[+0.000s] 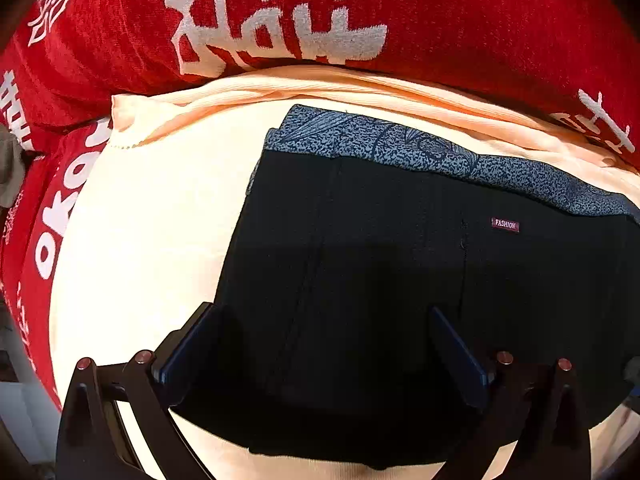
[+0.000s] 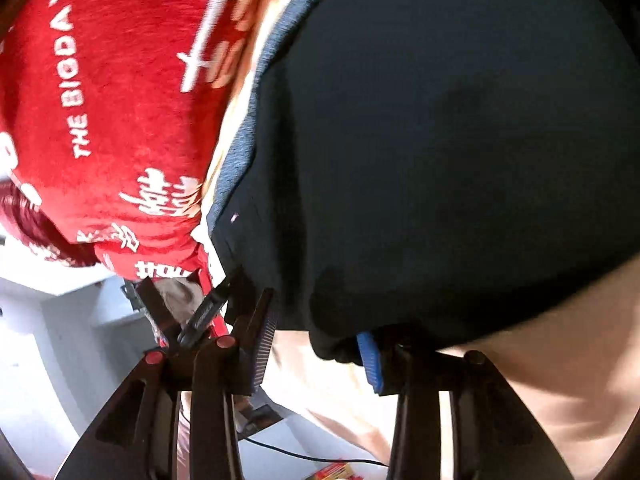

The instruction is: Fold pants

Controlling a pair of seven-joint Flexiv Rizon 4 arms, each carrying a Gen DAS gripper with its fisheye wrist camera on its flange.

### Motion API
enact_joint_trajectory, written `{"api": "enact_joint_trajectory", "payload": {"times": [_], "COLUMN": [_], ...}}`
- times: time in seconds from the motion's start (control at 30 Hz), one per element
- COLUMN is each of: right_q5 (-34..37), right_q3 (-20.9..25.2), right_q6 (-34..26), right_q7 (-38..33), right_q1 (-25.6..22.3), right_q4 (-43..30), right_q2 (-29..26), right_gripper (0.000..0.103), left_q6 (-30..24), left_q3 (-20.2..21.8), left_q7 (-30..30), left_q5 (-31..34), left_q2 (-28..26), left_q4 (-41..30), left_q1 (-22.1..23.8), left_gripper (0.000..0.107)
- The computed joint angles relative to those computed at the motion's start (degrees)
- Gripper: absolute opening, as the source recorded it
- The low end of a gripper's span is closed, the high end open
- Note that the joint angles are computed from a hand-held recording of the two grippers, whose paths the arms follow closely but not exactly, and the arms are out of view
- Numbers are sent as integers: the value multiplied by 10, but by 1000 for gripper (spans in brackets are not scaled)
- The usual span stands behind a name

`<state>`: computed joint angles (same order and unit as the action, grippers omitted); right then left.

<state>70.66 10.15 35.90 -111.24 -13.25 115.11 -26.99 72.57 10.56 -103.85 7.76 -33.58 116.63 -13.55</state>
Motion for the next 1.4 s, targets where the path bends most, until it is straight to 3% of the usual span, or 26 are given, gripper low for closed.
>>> {"api": "enact_joint_trajectory", "payload": {"times": [0.03,0.13,0.23,0.33,0.43,0.47,0.57,0.63,0.8,0.93,1.1,1.23,1.4], "right_q5": [-17,-35,-84,-68,-158,-175,-215,-229,-298,-354,-468,-510,-527], "right_q3": [-4,0,-7,-6,-11,-11,-8,-3,14,44,52,62,75], "right_q6": [4,13,44,16,-28,-39,-57,-56,-50,-56,-53,-32,-110], "right_q7": [11,-7,12,6,37,37,-9,-41,-64,-57,-70,-73,-47], "right_q1": [5,9,42,21,37,42,57,79,145,188,245,265,266], "right_q4": [3,27,48,48,51,48,24,-18,-171,-278,-350,-391,-481], "right_q2": [5,46,43,39,68,74,107,101,0,-87,-163,-203,-268], "right_gripper": [9,9,8,9,23,23,23,25,28,29,34,34,36], "left_q6": [-13,-14,-3,1,13,19,39,50,88,131,184,221,247], "left_q3": [6,11,-2,0,-9,-14,-17,-21,-64,-76,-97,-111,-125], "left_q7": [-4,-8,-6,-1,11,14,21,27,62,90,120,139,154], "left_q5": [3,19,8,14,6,0,-12,-23,-76,-100,-125,-138,-150], "left_q2": [4,9,9,9,8,9,8,7,5,2,-4,-11,-17], "left_q4": [-3,0,11,10,16,21,32,38,69,91,116,131,139], "left_q1": [-7,-10,5,3,13,19,24,29,74,85,104,115,125], "left_gripper": [103,103,103,103,103,103,103,103,103,103,103,103,103]}}
